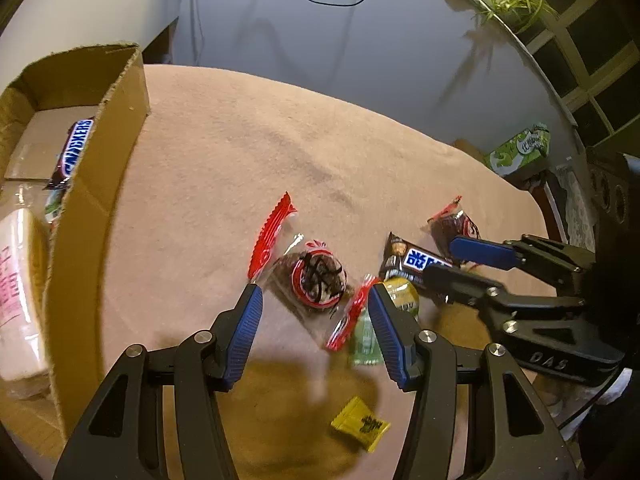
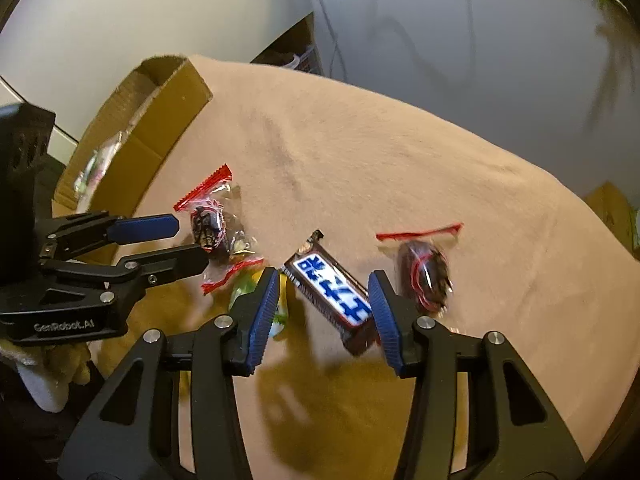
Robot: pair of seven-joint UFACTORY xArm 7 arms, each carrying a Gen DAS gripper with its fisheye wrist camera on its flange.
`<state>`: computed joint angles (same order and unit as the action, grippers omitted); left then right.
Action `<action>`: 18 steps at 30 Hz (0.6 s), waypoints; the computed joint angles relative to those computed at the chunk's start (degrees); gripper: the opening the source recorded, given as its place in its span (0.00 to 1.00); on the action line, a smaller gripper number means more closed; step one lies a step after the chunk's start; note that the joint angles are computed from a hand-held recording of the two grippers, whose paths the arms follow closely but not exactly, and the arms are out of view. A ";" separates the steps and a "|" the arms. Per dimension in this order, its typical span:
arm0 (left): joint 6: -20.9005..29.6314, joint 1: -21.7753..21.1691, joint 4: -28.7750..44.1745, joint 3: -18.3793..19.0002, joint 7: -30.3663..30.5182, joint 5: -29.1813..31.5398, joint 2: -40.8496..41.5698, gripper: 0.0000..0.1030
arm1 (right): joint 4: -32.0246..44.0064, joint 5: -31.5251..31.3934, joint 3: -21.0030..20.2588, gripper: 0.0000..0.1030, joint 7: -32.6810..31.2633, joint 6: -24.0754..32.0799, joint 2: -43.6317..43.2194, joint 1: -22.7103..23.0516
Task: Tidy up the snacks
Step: 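Grasp the red-wrapped chocolate with the left tool while the right tool grasps a blue-labelled chocolate bar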
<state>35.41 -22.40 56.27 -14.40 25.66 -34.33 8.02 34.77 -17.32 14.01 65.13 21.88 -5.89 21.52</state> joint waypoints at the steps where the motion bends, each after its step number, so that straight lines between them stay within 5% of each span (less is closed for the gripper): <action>1: 0.17 -0.06 0.38 -0.01 -0.37 0.07 0.41 0.53 | 0.46 0.43 -0.23 0.47 -1.02 -0.02 0.79 0.03; 10: -0.40 -0.45 2.47 -0.53 -3.45 2.85 3.21 0.52 | 0.96 6.04 -1.95 0.47 -7.70 -1.81 4.35 0.79; 18: -3.18 -1.32 2.43 -1.02 -5.54 7.58 4.18 0.33 | 2.05 9.33 -2.39 0.47 -12.19 -1.80 6.02 1.26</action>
